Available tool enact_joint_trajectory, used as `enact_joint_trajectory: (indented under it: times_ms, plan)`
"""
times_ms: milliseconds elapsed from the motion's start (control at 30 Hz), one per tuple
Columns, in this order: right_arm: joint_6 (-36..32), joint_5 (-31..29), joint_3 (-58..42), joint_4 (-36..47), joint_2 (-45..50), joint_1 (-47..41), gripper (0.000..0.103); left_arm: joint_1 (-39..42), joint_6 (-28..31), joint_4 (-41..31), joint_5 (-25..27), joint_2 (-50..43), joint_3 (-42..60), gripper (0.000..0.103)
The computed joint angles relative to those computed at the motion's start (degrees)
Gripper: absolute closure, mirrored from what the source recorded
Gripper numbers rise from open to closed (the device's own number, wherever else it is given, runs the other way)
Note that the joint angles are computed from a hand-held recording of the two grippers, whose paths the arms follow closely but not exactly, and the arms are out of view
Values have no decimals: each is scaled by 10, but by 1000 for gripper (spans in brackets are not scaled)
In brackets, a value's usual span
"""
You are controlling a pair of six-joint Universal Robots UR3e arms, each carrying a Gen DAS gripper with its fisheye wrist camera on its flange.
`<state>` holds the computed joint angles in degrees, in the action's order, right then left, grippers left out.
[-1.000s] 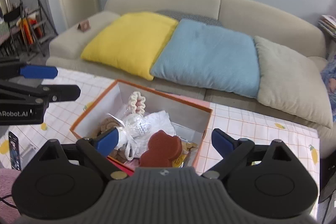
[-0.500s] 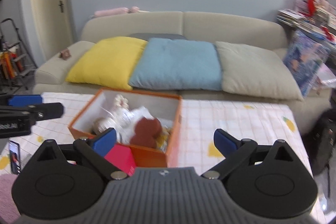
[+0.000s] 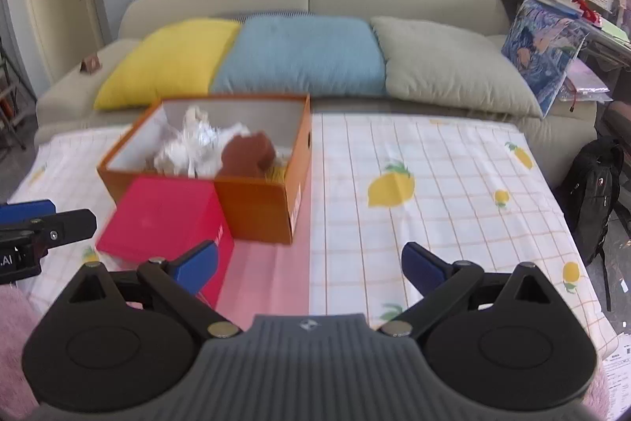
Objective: Organize soft objects
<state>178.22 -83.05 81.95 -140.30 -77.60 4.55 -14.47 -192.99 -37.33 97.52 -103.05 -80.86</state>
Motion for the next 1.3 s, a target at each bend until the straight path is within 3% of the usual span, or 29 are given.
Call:
enact_joint_trajectory:
  times_ms: [233, 567, 1300]
  plan:
    - [7, -8, 4, 26, 4, 5, 6, -31, -26, 22, 76, -14, -20, 22]
    - [7, -12, 2, 38, 5, 7, 6, -29, -32, -26, 72, -24, 1, 16]
    - [9, -13, 5, 9, 7, 13, 6, -19, -4, -31, 41, -47, 35, 14]
